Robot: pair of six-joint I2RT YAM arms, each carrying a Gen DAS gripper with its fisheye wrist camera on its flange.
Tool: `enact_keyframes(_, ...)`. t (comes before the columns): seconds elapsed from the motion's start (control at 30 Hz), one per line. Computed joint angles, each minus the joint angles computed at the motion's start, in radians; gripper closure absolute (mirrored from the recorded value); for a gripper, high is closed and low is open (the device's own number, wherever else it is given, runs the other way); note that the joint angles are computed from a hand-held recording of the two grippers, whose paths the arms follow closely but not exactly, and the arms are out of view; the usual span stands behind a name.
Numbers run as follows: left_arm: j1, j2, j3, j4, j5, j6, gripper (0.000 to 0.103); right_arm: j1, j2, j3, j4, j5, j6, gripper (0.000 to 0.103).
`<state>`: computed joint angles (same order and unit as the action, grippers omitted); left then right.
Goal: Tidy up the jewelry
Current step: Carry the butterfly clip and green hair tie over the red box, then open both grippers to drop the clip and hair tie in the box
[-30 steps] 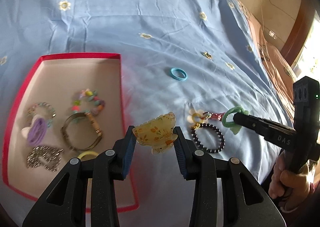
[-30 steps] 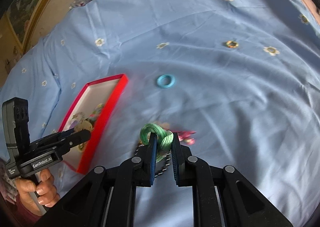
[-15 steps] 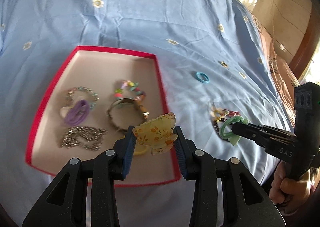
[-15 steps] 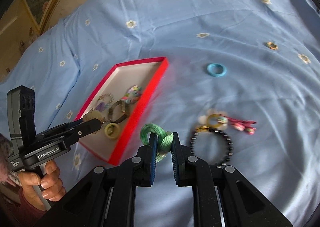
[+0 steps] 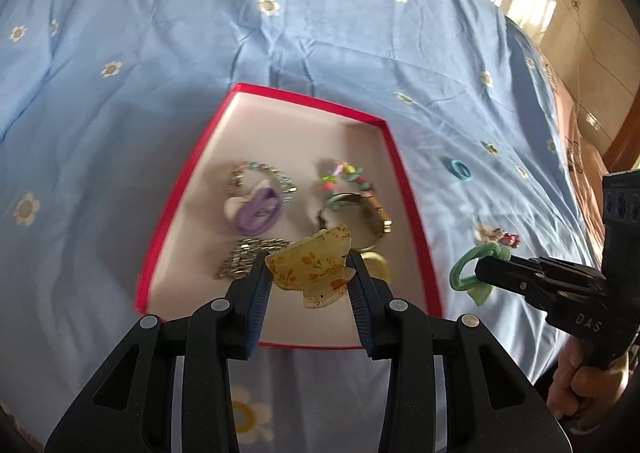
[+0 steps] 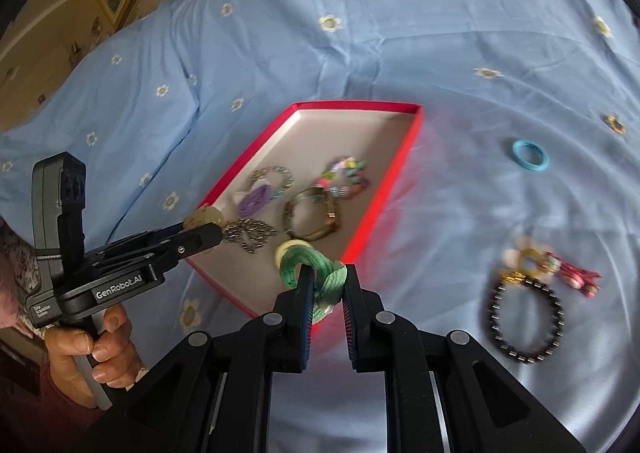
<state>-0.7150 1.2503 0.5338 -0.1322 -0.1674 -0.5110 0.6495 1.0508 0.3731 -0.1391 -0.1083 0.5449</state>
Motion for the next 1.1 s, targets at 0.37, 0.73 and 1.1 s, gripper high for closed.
enact_keyframes(0.37,0.085,0.008,-0.045,0.026,0.042,0.021,0.067,0.087,0.273,0.097,0.131,-0.005,0.005,0.09)
enact_keyframes(0.73,0.121,0.095,-0.049,0.081,0.069,0.04,0.067,0.077,0.433,0.163,0.163,-0.012,-0.019,0.09)
enact_keyframes(1.1,0.124,0.136,-0.038,0.093,0.051,0.062,0.067,0.067,0.479,0.179,0.186,-0.03,-0.018,0.084)
